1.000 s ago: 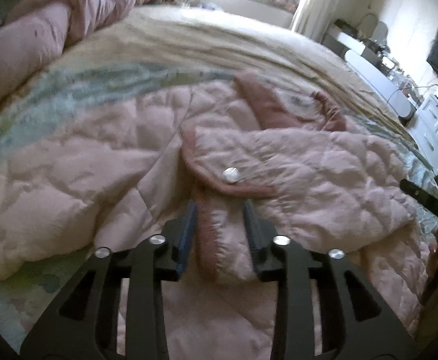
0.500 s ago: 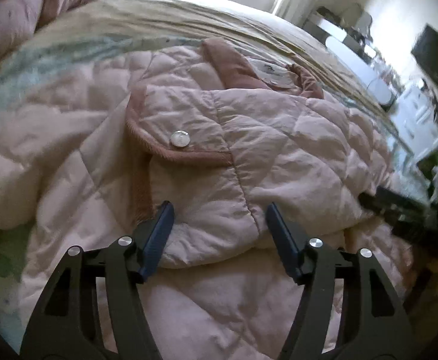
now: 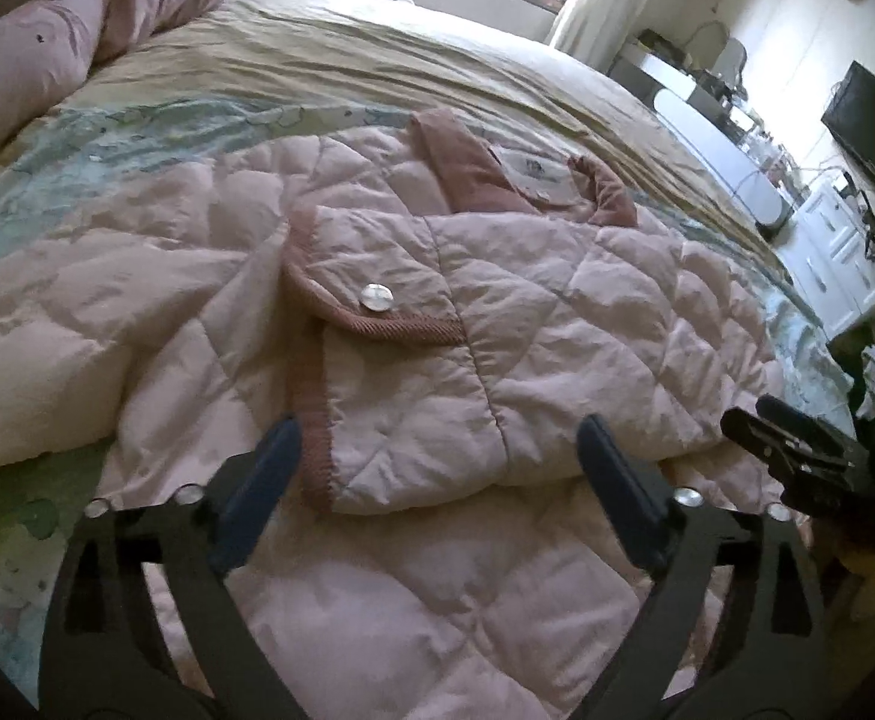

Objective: Fold large clothes

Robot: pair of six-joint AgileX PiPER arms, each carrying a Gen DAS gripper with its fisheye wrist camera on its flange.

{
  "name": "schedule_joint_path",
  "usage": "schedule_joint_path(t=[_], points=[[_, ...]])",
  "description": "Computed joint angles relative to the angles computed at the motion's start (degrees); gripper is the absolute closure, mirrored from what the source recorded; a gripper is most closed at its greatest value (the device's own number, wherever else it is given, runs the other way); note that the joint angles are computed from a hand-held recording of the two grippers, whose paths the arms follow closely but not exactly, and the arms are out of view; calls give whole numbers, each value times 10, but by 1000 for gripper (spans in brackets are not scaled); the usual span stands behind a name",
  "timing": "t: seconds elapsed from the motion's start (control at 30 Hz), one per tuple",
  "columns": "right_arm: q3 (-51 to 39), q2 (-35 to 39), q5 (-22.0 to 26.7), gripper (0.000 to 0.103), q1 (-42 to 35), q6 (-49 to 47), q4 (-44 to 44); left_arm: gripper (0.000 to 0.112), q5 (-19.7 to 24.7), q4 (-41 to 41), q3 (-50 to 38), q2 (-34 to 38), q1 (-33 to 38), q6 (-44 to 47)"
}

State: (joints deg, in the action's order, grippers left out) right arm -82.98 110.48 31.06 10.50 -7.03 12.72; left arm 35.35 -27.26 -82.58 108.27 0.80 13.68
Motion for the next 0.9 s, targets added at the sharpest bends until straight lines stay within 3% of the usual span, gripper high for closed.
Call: schedule_joint_path(t=[0.1, 0.33, 0.67, 0.9], points=[[18, -22, -2, 9, 0, -20, 22, 19, 7, -10, 4, -11, 8, -4], [46, -70, -11, 4, 16, -45, 57, 19, 3, 60, 25, -51, 21, -80], [15, -87, 1, 4, 74, -10, 31, 19, 3, 135, 68, -115, 56, -138], [-20, -90, 7, 4, 121, 15, 9, 19, -4, 140, 98, -160, 89, -128]])
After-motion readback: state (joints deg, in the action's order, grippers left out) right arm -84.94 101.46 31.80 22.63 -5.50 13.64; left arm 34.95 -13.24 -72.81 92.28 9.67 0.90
